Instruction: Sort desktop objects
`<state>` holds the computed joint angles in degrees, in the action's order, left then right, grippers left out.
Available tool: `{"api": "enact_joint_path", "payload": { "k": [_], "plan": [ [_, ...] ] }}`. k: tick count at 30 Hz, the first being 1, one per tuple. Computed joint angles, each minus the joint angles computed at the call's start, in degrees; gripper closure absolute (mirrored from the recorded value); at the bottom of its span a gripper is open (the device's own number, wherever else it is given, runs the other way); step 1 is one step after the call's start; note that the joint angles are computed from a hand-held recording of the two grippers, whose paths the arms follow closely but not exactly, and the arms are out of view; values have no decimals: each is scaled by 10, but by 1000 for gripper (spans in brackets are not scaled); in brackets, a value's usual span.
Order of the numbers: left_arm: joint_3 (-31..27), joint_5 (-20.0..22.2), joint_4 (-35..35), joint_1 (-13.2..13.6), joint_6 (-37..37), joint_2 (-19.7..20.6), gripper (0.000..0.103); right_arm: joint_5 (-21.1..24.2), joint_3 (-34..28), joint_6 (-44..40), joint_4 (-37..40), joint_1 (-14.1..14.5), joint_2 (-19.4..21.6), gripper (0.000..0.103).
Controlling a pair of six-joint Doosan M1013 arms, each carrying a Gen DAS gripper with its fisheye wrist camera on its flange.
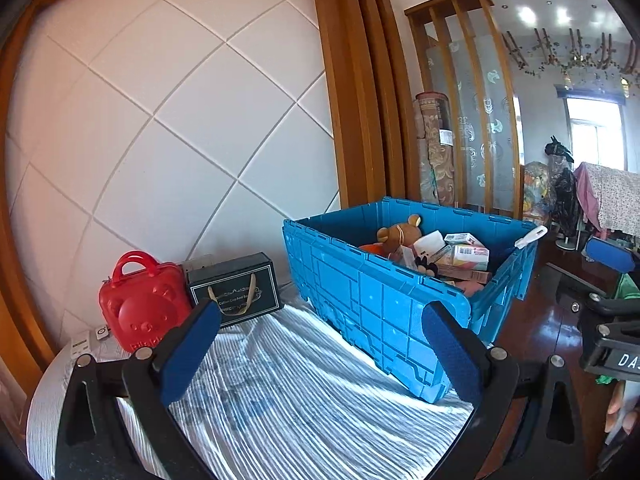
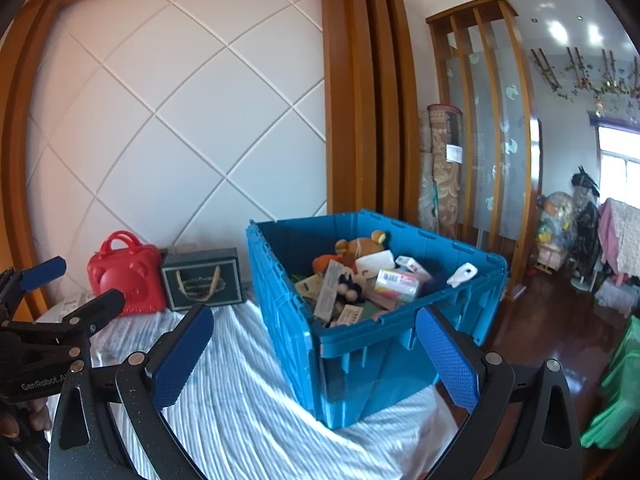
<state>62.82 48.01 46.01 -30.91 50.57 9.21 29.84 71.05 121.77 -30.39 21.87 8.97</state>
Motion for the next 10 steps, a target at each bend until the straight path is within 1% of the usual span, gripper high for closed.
{"api": "enact_joint_path", "payload": {
  "k": [1,6,8,10],
  "plan": [
    [0,-1,-1,0,0,0,1,0,-1,1,-1,0,0,0],
    [3,0,43,-2,-40,-3,1,-5,-6,-3,-7,1,3,0],
    [3,7,62,-3,-57,-3,1,-6,-10,-10,-1,1,6,0],
    [5,5,63,-2,-61,-5,1,-7,-13,-13,1,1,8,0]
  ]
}}
